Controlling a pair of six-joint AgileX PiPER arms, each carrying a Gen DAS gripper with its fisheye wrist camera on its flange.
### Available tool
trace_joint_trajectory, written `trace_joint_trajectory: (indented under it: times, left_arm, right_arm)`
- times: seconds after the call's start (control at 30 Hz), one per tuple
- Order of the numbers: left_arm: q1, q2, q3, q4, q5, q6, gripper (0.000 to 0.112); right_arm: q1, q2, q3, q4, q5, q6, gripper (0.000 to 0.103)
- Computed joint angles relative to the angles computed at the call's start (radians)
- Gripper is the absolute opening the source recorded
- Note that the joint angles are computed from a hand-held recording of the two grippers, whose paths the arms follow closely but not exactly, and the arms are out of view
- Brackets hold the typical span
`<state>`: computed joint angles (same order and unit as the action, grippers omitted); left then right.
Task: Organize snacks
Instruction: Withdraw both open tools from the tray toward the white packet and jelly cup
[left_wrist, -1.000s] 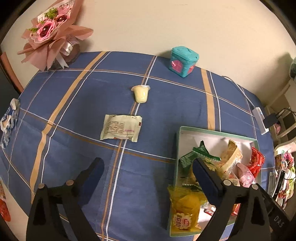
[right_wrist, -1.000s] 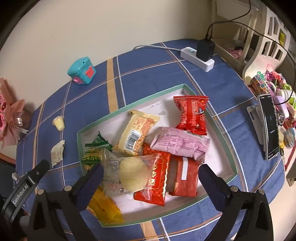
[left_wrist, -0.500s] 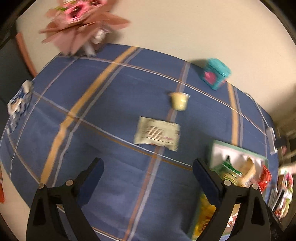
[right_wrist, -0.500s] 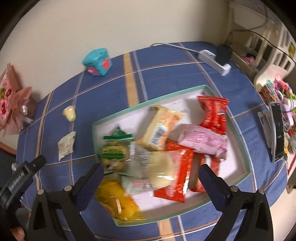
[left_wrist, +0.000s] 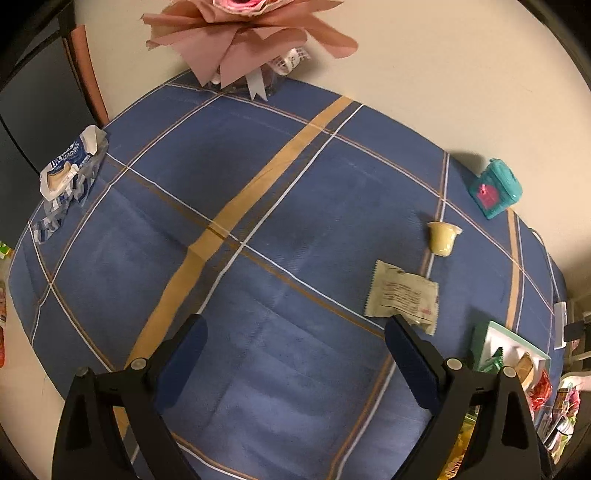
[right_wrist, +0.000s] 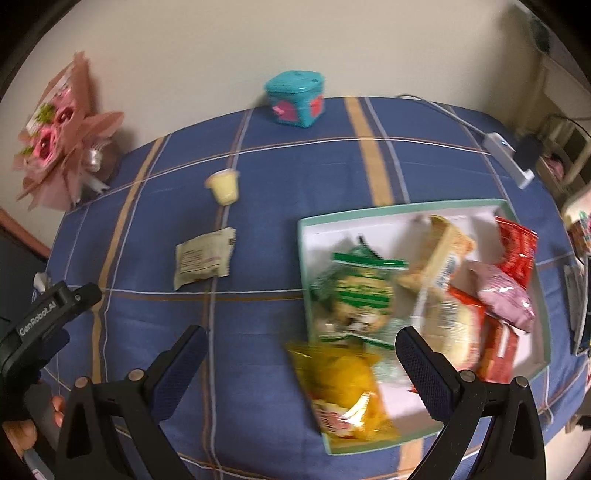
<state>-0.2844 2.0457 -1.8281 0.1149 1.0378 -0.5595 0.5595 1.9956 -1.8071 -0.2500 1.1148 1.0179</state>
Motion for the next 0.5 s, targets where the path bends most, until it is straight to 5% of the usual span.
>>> trace_joint_trajectory:
  times: [0.5]
  left_arm:
    - [0.042,0.122,-0.159,-0.083,0.039,0.076,0.097]
  right_arm:
    - [-0.024,0.184,-0.242,0.011,0.082,-0.059,0.103]
